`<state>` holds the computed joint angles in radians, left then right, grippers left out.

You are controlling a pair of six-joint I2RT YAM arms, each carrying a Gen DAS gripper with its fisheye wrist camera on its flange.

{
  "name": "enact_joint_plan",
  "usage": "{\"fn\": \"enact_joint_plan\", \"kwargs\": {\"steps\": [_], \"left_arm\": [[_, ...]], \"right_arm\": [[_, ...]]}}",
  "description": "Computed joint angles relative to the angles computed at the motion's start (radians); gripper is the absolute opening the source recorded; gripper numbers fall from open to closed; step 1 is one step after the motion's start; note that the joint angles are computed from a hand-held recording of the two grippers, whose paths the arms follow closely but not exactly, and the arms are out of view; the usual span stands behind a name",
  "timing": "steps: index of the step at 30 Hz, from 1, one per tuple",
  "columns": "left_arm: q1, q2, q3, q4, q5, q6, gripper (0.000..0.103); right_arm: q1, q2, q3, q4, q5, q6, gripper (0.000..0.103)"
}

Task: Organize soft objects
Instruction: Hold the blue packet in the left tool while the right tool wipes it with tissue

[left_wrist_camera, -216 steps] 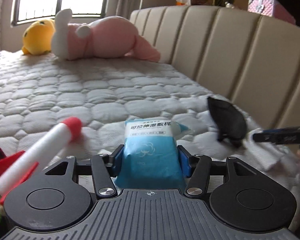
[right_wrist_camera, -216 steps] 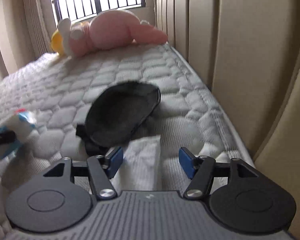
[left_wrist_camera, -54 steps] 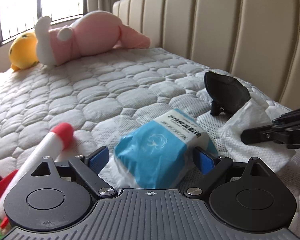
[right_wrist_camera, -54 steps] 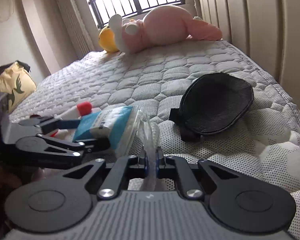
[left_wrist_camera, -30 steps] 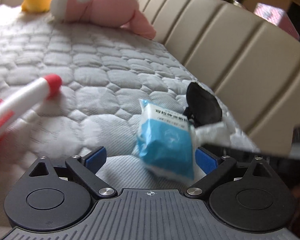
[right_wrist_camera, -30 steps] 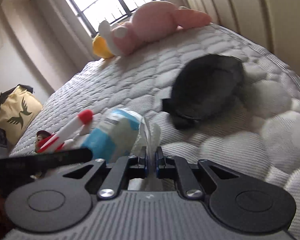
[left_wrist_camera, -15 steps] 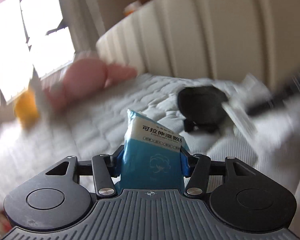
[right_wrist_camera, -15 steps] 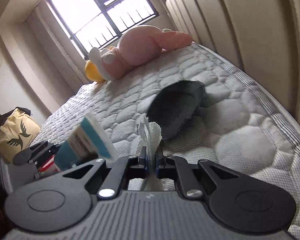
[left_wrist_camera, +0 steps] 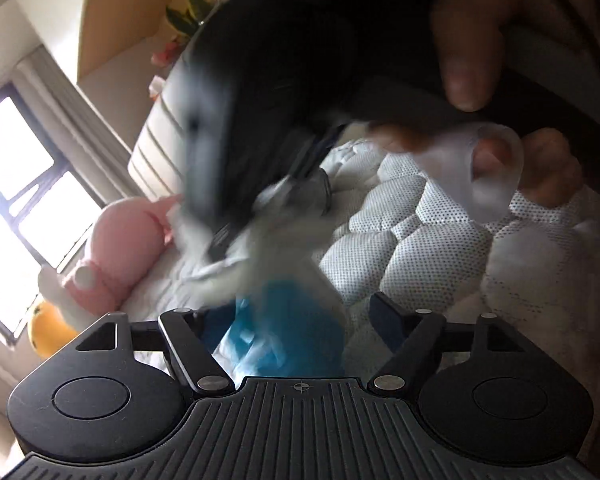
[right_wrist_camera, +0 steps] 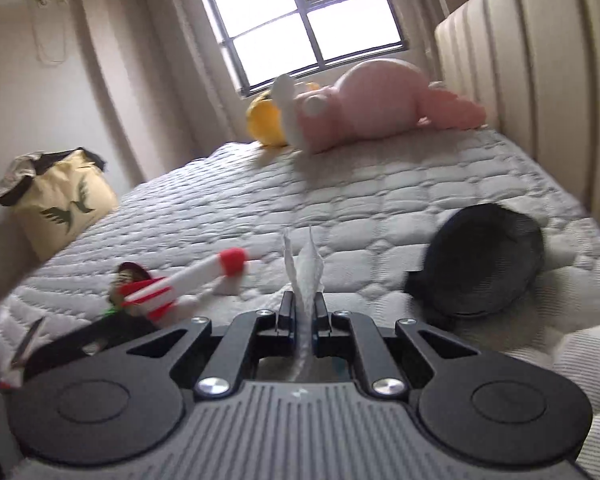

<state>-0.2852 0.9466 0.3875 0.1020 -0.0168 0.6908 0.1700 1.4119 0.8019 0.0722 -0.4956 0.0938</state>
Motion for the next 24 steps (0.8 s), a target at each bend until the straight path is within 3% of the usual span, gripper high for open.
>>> {"fn": "enact_joint_plan", "kwargs": {"steps": [5,8,10,11,14,16,19,20,21,24], "left_arm": [[0.063,-0.006,0.055,-0.104,0.086,-0.126,0.093],[0.025,0.031,0.049,-0.068,0.088,-0.109,0.093],[-0.014,0.057,0.036,-0.025,0.07,-0.078,0.083],[-0.02,0.076,0.031,0.01,0.058,-0.049,0.065],[-0.003,0.148,0.016,0.149,0.017,0.072,0.062],[0.046,0.189,0.023,0.2,0.054,0.143,0.062],[0.096,0.215,0.045,0.183,0.121,0.201,0.069],[0.106,0.201,0.042,0.159,0.134,0.206,0.076],[0.11,0.179,0.035,0.136,0.137,0.192,0.087],[0.114,0.097,0.011,0.054,0.145,0.109,0.094]], "right_arm": [[-0.102,-0.002,-0.043,-0.056,-0.042,-0.022,0.008],[-0.162,0.004,-0.056,-0.062,-0.106,0.012,0.008],[-0.199,0.001,-0.058,-0.058,-0.151,0.036,0.008],[-0.215,-0.002,-0.059,-0.052,-0.169,0.046,0.008],[-0.234,-0.025,-0.056,-0.036,-0.165,0.039,0.008],[-0.238,-0.031,-0.049,-0.032,-0.167,0.04,0.008],[-0.223,-0.02,-0.034,-0.019,-0.15,0.054,0.008],[-0.21,-0.016,-0.03,-0.015,-0.139,0.059,0.008],[-0.191,-0.012,-0.025,-0.007,-0.134,0.069,0.008],[-0.139,0.0,-0.017,0.021,-0.178,0.082,0.008]]}}
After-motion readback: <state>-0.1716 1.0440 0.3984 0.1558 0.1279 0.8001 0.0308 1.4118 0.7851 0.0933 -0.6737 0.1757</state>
